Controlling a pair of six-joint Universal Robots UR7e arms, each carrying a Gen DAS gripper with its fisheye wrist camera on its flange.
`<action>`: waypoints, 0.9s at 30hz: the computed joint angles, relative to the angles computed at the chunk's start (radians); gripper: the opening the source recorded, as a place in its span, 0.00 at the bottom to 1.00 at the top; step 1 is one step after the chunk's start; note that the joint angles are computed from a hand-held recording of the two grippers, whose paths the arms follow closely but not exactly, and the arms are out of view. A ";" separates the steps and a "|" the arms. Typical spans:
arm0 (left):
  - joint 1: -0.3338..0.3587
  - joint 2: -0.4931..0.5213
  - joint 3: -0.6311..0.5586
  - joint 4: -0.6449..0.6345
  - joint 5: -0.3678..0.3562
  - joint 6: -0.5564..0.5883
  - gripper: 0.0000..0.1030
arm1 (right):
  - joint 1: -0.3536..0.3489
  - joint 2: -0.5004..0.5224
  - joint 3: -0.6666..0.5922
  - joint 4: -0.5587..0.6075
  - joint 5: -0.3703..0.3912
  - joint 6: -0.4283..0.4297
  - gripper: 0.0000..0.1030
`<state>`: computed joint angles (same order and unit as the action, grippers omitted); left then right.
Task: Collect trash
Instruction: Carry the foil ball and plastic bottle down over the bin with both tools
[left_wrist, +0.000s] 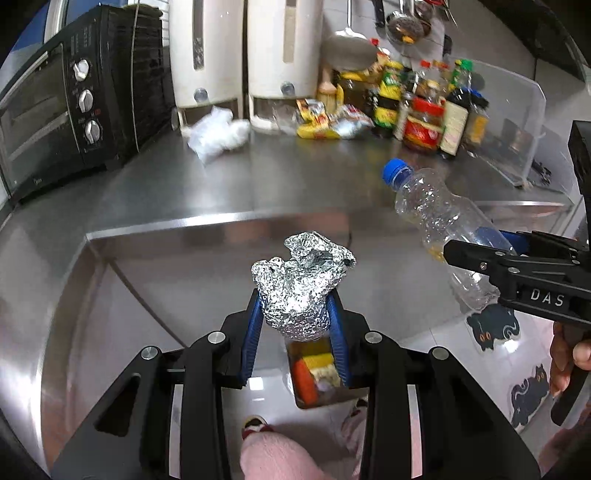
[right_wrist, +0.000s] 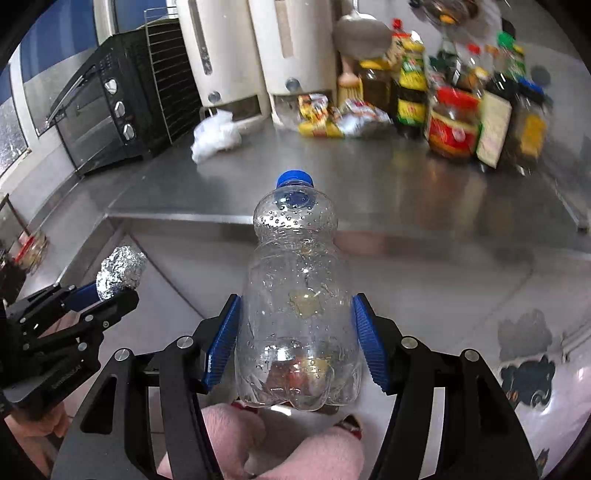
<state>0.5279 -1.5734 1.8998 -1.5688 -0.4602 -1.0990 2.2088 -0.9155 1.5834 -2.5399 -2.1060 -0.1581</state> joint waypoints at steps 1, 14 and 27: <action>-0.002 -0.002 0.015 -0.008 -0.008 -0.001 0.31 | -0.008 -0.014 0.034 -0.010 0.002 0.013 0.61; 0.111 0.040 0.216 -0.322 -0.147 0.097 0.32 | -0.123 0.003 0.224 -0.078 -0.023 0.097 0.61; 0.375 0.232 0.221 -0.611 -0.293 0.303 0.32 | -0.248 0.183 0.167 -0.015 -0.058 0.186 0.61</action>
